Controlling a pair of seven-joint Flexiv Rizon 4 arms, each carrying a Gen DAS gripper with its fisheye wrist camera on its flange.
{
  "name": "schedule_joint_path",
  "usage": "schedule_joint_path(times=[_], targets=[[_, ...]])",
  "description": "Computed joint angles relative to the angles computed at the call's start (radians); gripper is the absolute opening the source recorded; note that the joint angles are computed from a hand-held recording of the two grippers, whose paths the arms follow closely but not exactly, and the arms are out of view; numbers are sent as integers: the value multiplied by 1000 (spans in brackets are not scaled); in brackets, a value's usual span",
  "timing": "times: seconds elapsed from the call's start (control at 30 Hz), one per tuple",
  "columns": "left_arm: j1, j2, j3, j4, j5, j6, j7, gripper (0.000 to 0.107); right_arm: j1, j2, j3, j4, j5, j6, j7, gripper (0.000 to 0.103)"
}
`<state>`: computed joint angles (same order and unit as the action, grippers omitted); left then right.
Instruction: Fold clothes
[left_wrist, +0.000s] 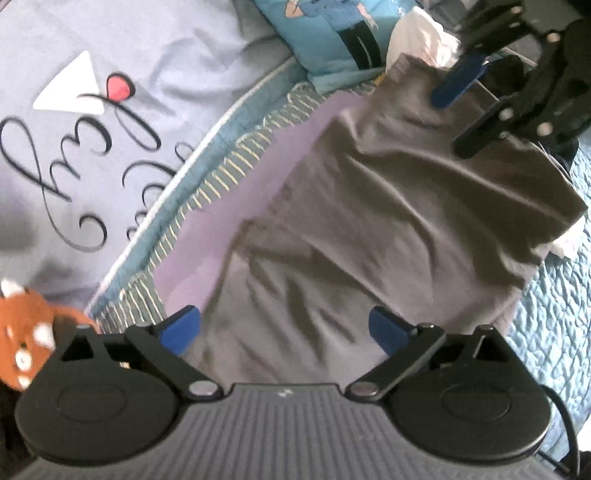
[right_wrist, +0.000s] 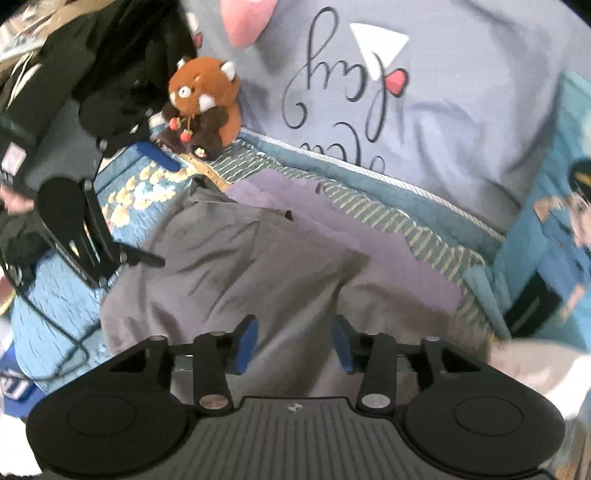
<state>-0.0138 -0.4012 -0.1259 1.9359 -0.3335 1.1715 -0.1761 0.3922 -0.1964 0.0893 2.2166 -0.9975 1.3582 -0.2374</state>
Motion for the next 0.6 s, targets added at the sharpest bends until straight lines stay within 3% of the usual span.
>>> schedule_joint_path(times=[0.07, 0.27, 0.4, 0.5, 0.6], targets=[[-7, 18, 11, 34, -11, 10, -45, 103, 17, 32, 4, 26, -36, -40, 75, 62], [-28, 61, 67, 140, -22, 79, -278, 103, 28, 122, 86, 118, -103, -183, 295, 71], [-6, 89, 113, 233, -6, 127, -419, 103, 60, 164, 156, 173, -61, -295, 424, 71], [8, 87, 159, 278, 68, 177, -488, 103, 99, 189, 207, 204, 29, -383, 487, 71], [19, 75, 198, 303, 146, 219, -541, 103, 128, 211, 237, 237, 98, -401, 555, 71]])
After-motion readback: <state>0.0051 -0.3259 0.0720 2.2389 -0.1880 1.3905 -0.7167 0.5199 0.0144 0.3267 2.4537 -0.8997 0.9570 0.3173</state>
